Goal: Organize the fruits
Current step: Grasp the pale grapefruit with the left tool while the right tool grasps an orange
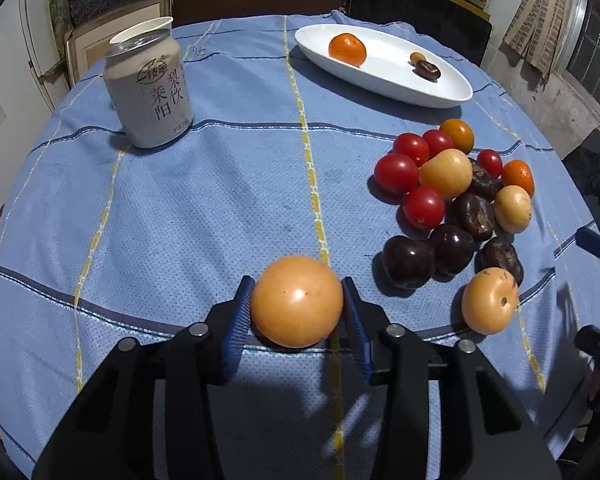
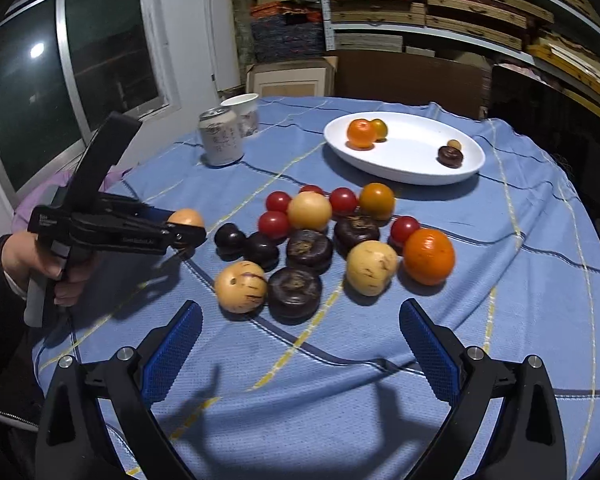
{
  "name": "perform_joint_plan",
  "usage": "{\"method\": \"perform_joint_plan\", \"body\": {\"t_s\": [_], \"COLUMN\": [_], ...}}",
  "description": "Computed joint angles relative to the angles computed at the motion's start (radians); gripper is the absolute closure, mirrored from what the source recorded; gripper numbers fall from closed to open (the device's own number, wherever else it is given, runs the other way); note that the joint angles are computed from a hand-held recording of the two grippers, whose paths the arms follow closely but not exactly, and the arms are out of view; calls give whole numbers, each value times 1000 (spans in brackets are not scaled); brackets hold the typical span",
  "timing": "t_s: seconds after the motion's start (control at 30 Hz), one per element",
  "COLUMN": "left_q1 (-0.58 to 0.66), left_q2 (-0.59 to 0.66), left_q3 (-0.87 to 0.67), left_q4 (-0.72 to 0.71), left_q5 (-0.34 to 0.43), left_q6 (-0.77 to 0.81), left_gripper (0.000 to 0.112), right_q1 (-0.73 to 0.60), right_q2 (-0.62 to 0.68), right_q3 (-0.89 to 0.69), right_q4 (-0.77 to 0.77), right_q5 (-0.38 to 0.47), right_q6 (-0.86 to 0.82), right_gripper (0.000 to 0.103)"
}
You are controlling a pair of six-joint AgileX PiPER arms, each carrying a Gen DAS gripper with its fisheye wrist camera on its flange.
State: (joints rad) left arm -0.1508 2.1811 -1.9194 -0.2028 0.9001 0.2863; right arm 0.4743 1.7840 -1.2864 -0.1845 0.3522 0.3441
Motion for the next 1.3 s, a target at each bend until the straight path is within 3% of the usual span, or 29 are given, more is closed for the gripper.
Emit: {"method": "perform_joint_plan", "body": {"t_s": [0.2, 0.33, 0.4, 0.47, 0.53, 0.67, 0.9, 0.93, 0.97, 1.1, 1.3], "left_q1": [4, -1, -2, -1, -2, -8, -13, -14, -15, -15, -9], "left_q2": [-37, -52, -48, -49, -51, -52, -49, -49, -49, -44, -59], "left_q3": [75, 104, 99, 101, 107, 109, 105, 105, 104, 95, 112], "left_q4": [-17, -5, -4, -9, -8, 11, 23, 26, 29, 28, 1], "left_q5": [-54, -80, -78, -80, -87, -92, -92, -93, -92, -86, -92], "left_q6": [39, 34, 31, 34, 37, 28, 14, 10, 6, 0, 21], "left_gripper": [69, 69, 69, 69, 69, 69, 69, 69, 69, 69, 69], "right_q1": [-42, -99, -118, -144, -156, -142, -141, -146, -153, -162, -190], "right_q2": [28, 62, 104, 126, 163, 222, 348, 356, 362, 345, 195], "right_q3": [-40, -86, -144, -170, -216, -274, -463, -479, -492, -471, -242], "right_q4": [-301, -370, -365, -292, -213, -203, -169, -142, -97, -47, -3], "right_q5": [59, 113, 183, 194, 228, 264, 329, 330, 328, 318, 172], "right_q6": [341, 413, 367, 283, 166, 84, -37, -68, -110, -131, -67], "right_gripper": [4, 12, 22, 29, 29, 30, 44, 48, 57, 58, 58]}}
